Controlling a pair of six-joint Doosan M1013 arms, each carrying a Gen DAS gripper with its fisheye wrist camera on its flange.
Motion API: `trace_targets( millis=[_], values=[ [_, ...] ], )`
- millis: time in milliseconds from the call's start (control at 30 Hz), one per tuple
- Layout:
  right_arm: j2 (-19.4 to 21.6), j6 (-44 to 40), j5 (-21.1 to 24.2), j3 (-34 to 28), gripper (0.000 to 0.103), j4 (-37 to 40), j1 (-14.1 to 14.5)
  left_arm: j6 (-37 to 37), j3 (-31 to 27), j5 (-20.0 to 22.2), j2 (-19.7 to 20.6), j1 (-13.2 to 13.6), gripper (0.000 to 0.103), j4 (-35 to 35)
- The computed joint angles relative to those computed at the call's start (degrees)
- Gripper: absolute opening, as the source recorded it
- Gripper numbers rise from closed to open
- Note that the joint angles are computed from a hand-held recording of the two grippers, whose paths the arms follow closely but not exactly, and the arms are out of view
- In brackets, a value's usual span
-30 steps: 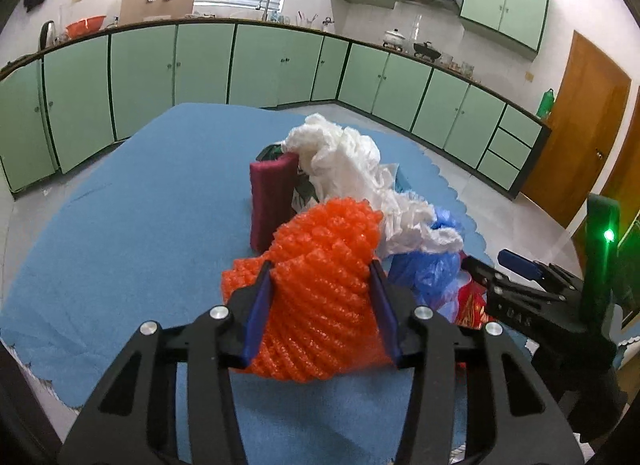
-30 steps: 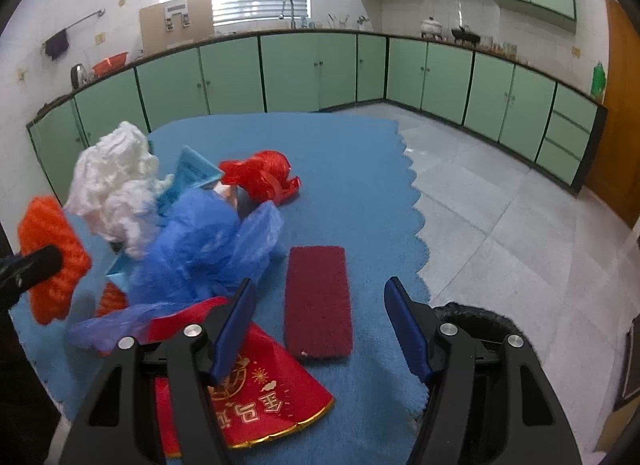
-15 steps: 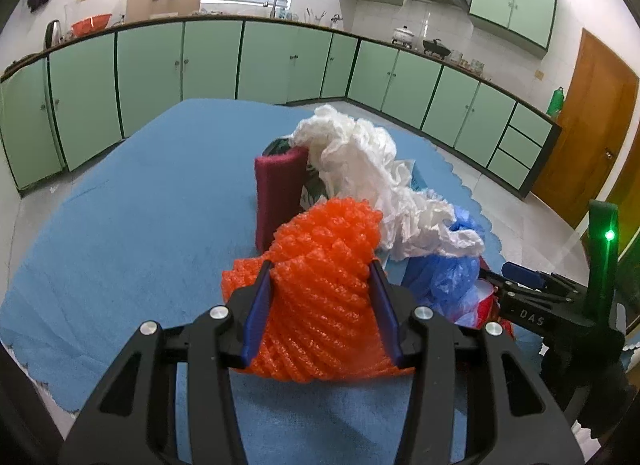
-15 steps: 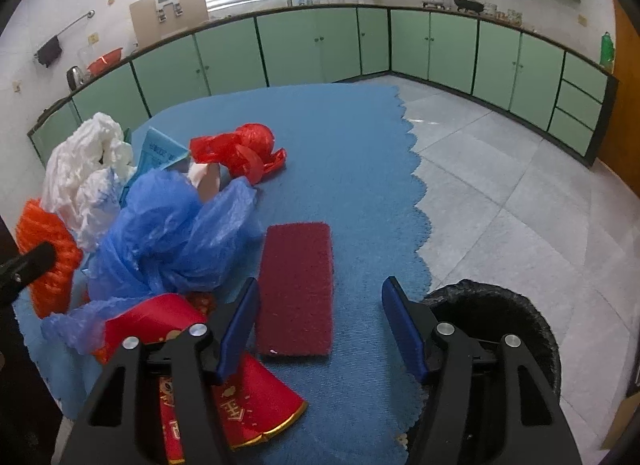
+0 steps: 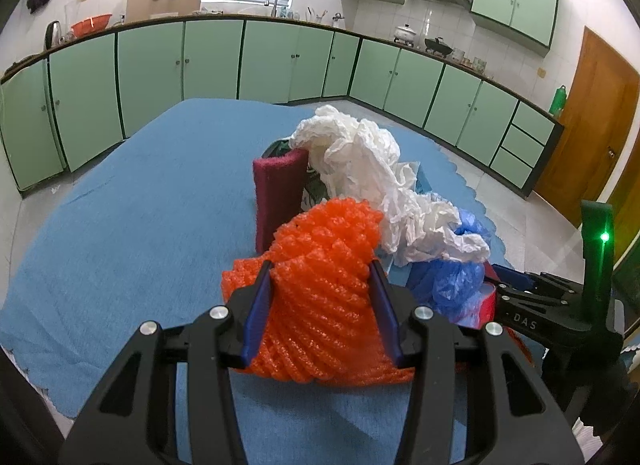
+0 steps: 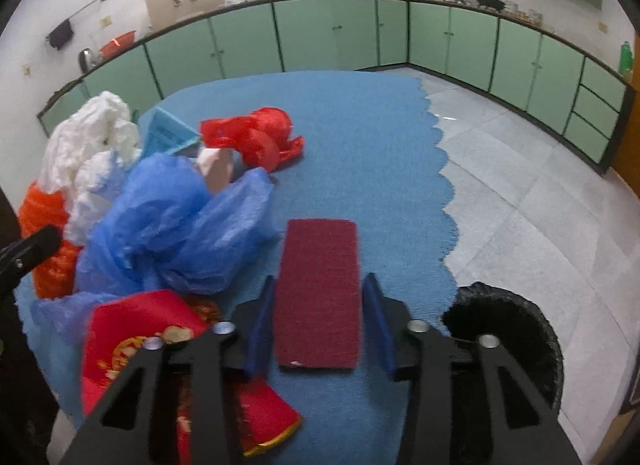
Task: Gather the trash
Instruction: 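Lift the orange mesh net with the left gripper, then carry the orange net over the black bin and open the left gripper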
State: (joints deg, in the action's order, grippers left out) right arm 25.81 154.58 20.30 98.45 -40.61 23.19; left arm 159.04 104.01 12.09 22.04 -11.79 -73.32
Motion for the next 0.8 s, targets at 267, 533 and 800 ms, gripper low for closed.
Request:
trace_targets(
  millis=[267,533,800],
  values=[
    [-2.24,7.82,-0.61,1.77,0.041,-6.07,0.40,15.50,1.92,-0.85,-2.37,0.12,0.045,-14.86],
    [-5.80,20.83,0.81,4.52,0.041,-18.48,1.00,29.59,3.69,1.88,-5.03,-0.87,0.045,-28.14],
    [-10.90,33.23,4.99,9.61,0.041,-28.35,1.05,32.94,3.63,8.45,-6.29,-4.00,0.045,-28.56]
  ],
)
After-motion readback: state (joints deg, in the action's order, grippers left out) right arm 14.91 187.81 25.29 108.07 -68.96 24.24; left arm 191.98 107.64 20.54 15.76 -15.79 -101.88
